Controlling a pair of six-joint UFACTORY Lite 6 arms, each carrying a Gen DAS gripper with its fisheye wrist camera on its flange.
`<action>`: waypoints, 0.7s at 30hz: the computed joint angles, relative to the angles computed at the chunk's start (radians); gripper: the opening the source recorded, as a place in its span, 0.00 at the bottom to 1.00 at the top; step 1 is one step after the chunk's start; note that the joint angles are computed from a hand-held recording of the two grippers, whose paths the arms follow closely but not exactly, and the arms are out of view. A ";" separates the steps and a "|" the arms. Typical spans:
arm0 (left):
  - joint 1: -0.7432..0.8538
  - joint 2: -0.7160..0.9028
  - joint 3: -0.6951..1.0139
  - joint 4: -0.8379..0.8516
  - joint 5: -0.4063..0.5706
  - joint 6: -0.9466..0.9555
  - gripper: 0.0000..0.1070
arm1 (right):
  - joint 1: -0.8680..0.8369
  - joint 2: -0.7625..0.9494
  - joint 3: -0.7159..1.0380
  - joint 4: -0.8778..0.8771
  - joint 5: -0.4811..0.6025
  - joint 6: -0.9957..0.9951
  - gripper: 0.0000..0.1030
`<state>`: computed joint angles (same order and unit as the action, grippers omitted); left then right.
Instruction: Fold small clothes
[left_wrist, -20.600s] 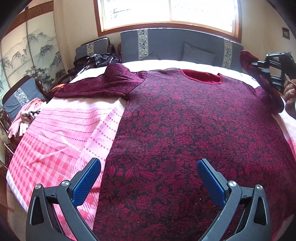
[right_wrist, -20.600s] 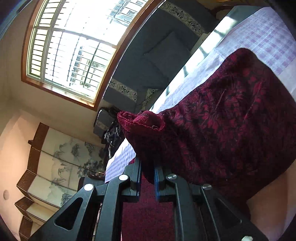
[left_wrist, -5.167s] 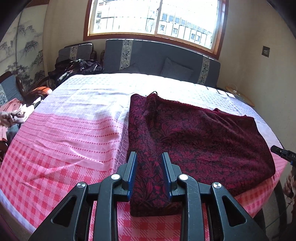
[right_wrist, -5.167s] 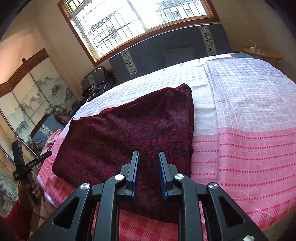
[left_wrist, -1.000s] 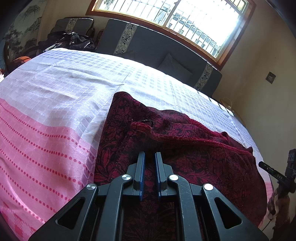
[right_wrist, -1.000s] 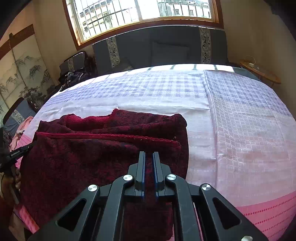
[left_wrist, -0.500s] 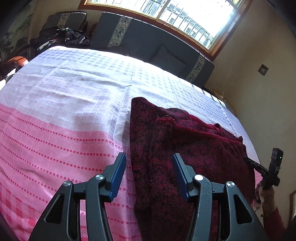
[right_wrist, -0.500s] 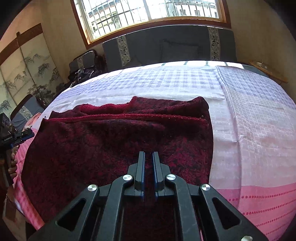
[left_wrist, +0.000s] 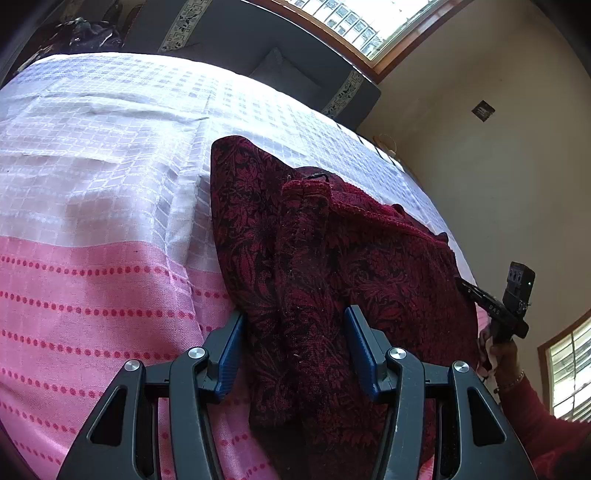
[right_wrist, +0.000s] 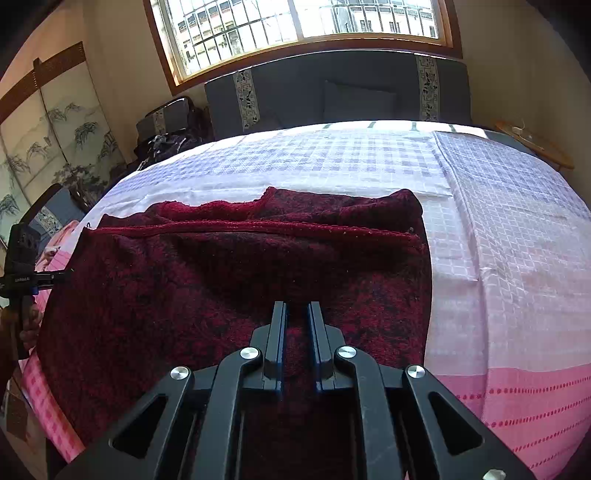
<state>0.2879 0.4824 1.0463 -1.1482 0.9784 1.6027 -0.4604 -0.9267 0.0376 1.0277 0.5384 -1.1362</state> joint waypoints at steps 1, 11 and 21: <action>0.000 -0.002 -0.002 -0.005 -0.002 0.009 0.40 | 0.009 -0.021 -0.007 -0.017 0.000 0.024 0.15; -0.003 0.036 0.067 0.038 0.036 -0.028 0.49 | 0.117 -0.086 -0.028 -0.104 -0.042 0.141 0.35; -0.089 0.053 0.104 -0.023 -0.017 -0.076 0.29 | 0.005 -0.066 -0.031 -0.006 0.048 -0.012 0.40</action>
<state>0.1990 0.5358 1.1505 -1.1709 0.9611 1.5265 -0.4550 -0.9930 0.0062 1.0216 0.5868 -1.1485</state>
